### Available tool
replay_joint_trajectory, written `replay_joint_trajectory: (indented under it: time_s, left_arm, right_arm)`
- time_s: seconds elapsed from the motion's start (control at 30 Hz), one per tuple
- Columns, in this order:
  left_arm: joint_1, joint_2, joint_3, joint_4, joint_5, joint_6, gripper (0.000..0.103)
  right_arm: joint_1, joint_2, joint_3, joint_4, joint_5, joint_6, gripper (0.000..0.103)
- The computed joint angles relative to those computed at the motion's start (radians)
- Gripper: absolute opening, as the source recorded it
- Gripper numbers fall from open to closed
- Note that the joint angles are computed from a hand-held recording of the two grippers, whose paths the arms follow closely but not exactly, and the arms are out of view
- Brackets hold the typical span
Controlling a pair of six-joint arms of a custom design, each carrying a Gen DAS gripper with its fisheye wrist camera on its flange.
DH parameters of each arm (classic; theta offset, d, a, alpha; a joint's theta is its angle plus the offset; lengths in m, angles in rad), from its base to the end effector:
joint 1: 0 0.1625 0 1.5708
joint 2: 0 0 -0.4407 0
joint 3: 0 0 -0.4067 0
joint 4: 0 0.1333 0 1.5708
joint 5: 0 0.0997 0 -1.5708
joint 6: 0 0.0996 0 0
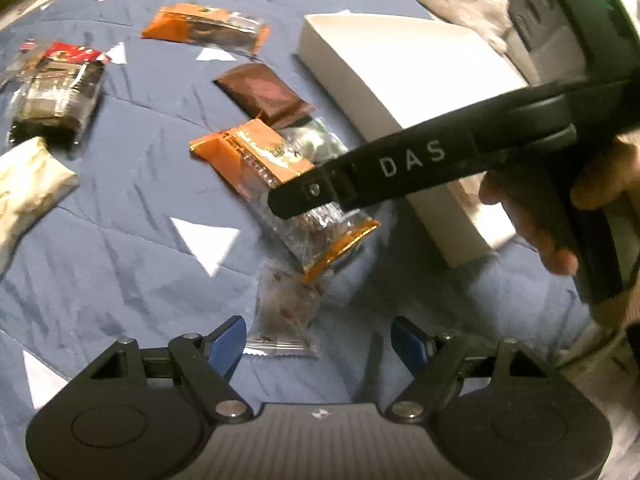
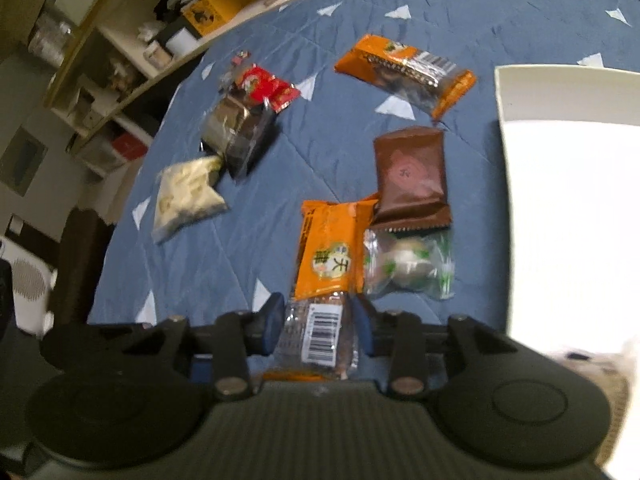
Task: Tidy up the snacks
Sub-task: 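Move the left gripper to the small clear pack while the right gripper grasps the orange bar, then lift the small clear pack with the left gripper while the right gripper carries the orange bar to the tray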
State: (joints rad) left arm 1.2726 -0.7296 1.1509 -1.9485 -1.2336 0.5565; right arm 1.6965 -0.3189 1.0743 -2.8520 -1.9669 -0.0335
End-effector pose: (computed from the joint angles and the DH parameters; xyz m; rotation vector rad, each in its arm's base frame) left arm -0.0747 -0.8089 0.1917 1.1742 2.5532 0.1224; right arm 0.2003 -0.8283 -0.0076 0.0688 -2.6812 0.7448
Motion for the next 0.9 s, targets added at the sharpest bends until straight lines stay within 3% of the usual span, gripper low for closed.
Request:
replay_joint_trajectory:
  time_s: [0.17,0.27,0.37,0.53,0.73,0.8,0.9]
  left_arm:
    - [-0.008,-0.026,0.046,-0.046,-0.004,0.023,0.080]
    - [-0.015,-0.040,0.088,-0.128,0.018,0.049,0.079]
    - [-0.021,-0.043,0.119,-0.195,0.046,0.082,0.069]
    - [-0.035,-0.035,0.146,-0.248,0.096,0.149,0.062]
    - [-0.033,-0.033,0.148,-0.224,0.105,0.176,0.062]
    - [-0.032,-0.033,0.140,-0.194,0.098,0.174,0.062]
    - [-0.028,-0.037,0.119,-0.125,0.066,0.149,0.062]
  right_arm:
    - [-0.004,-0.042,0.043,0.062,-0.004,0.018,0.048]
    - [-0.004,-0.049,0.063,0.014,0.010,0.060,0.063]
    - [0.002,-0.035,0.048,-0.016,-0.010,0.083,0.064]
    - [0.005,-0.007,0.015,-0.015,-0.014,0.096,0.064]
    - [0.025,0.050,-0.056,0.031,-0.116,0.012,0.062]
    - [0.029,0.066,-0.072,0.033,-0.148,-0.014,0.050]
    - [0.031,0.072,-0.070,0.007,-0.160,-0.051,0.043]
